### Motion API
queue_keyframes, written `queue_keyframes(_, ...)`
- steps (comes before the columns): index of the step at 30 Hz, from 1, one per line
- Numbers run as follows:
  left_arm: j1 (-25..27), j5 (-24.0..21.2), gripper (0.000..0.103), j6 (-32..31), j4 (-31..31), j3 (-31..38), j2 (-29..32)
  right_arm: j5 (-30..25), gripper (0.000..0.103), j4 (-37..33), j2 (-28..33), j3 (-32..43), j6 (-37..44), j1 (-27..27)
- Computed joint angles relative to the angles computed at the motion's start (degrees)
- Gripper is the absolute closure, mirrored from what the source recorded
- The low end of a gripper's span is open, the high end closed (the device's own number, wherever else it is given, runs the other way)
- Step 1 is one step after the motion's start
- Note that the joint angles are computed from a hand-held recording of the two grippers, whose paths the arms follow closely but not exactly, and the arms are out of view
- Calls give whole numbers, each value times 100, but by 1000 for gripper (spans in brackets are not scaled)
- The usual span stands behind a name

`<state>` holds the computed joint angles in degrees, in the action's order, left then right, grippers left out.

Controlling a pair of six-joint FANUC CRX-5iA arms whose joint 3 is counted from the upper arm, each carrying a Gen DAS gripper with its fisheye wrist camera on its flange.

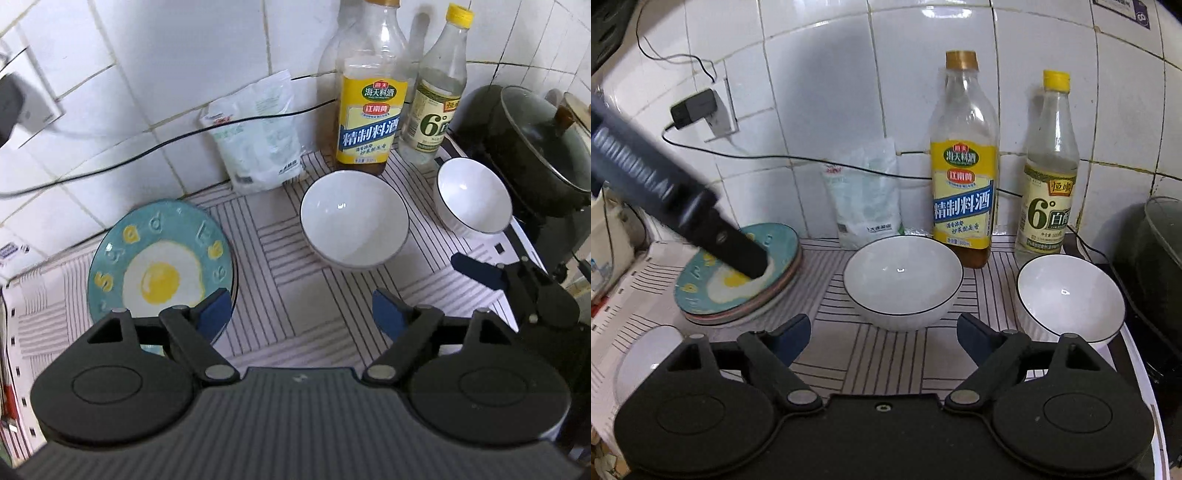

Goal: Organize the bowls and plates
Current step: 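Move the left tool to the white bowl by the bottles and grasp its rim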

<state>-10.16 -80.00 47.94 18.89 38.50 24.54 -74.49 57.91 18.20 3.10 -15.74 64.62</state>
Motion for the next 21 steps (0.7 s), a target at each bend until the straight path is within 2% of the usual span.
queue_keyframes(5, -218, 94, 19, 142, -65, 278, 357, 68, 13, -160, 61, -52, -37, -220)
queue_keyframes(19, -630, -306, 19, 528, -518, 1267, 1333, 449, 13, -411, 148, -144, -81, -591)
queue_keyframes(21, -648, -345, 23, 556, -537, 1420, 1464, 558, 12, -433, 147, -165, -37, -628)
